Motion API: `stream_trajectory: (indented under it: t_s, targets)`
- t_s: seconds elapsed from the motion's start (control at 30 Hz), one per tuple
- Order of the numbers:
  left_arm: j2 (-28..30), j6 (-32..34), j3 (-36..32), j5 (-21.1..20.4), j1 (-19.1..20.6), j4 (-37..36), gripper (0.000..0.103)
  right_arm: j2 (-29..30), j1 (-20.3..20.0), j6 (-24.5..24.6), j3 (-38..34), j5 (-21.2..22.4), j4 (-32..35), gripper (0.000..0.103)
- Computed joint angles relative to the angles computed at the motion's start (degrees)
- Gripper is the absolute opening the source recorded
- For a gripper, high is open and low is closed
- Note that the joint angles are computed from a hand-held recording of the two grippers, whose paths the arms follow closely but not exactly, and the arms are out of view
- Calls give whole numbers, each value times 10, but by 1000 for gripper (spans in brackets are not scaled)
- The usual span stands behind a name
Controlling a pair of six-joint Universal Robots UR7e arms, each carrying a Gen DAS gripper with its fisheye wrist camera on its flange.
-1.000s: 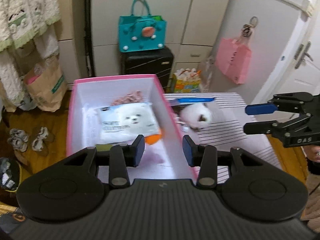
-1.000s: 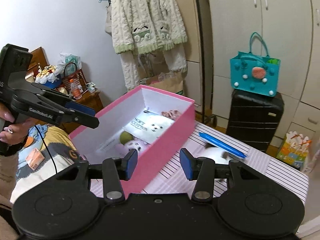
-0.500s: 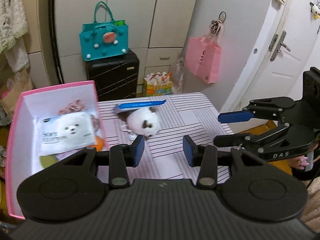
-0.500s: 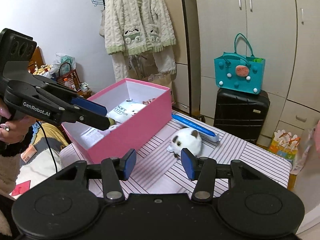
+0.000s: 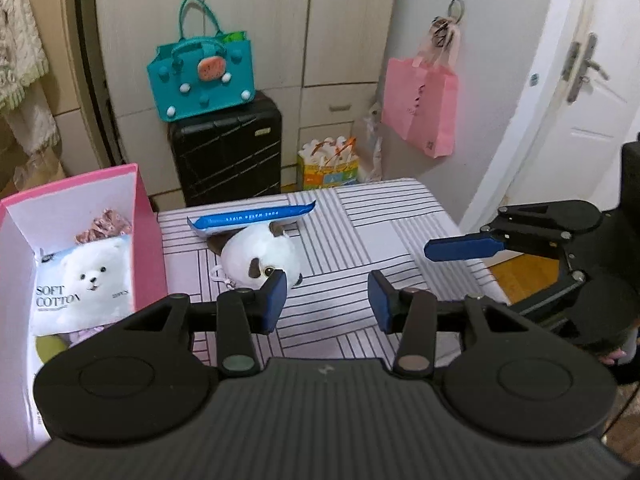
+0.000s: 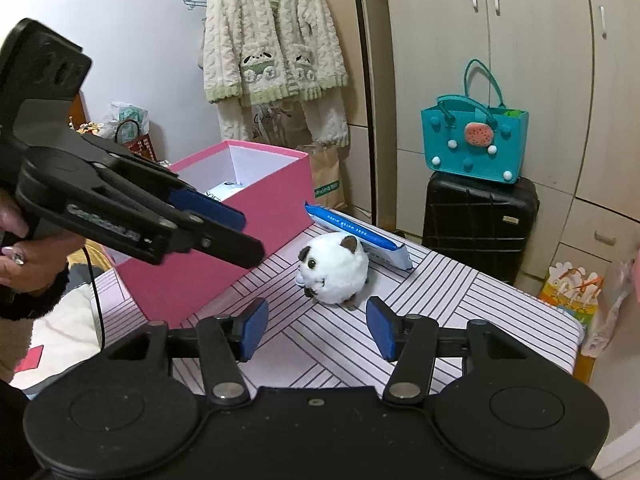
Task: Organize soft objects
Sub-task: 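Move both tools back toward the white-and-brown round plush, then close the left tool on the round plush while the right tool grips it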
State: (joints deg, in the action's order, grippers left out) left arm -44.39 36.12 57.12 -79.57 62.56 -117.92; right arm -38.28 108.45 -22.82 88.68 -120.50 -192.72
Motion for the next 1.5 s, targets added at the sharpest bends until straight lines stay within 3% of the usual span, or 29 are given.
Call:
stream_trajectory:
  t_s: [0.17, 0.43, 0.7, 0.97, 1.27, 1.5]
  targets:
    - [29, -8, -11, 14, 3, -17, 49, 18, -23, -24, -17, 23, 0, 69]
    - [70, -19, -41, 55, 7, -46, 53, 64, -48, -35, -75, 18, 44, 69]
    - [123, -36, -119, 108, 0, 2, 59, 92, -60, -66, -133, 45, 74, 70]
    - [151, -64, -164, 98, 8, 34, 62, 123, -63, -91, -185, 29, 101, 74]
    - [177, -87, -203, 116, 9, 66, 62, 135, -68, -79, -203, 44, 98, 75]
    - [188, -105, -226, 107, 14, 87, 62, 141, -68, -72, -210, 47, 83, 75]
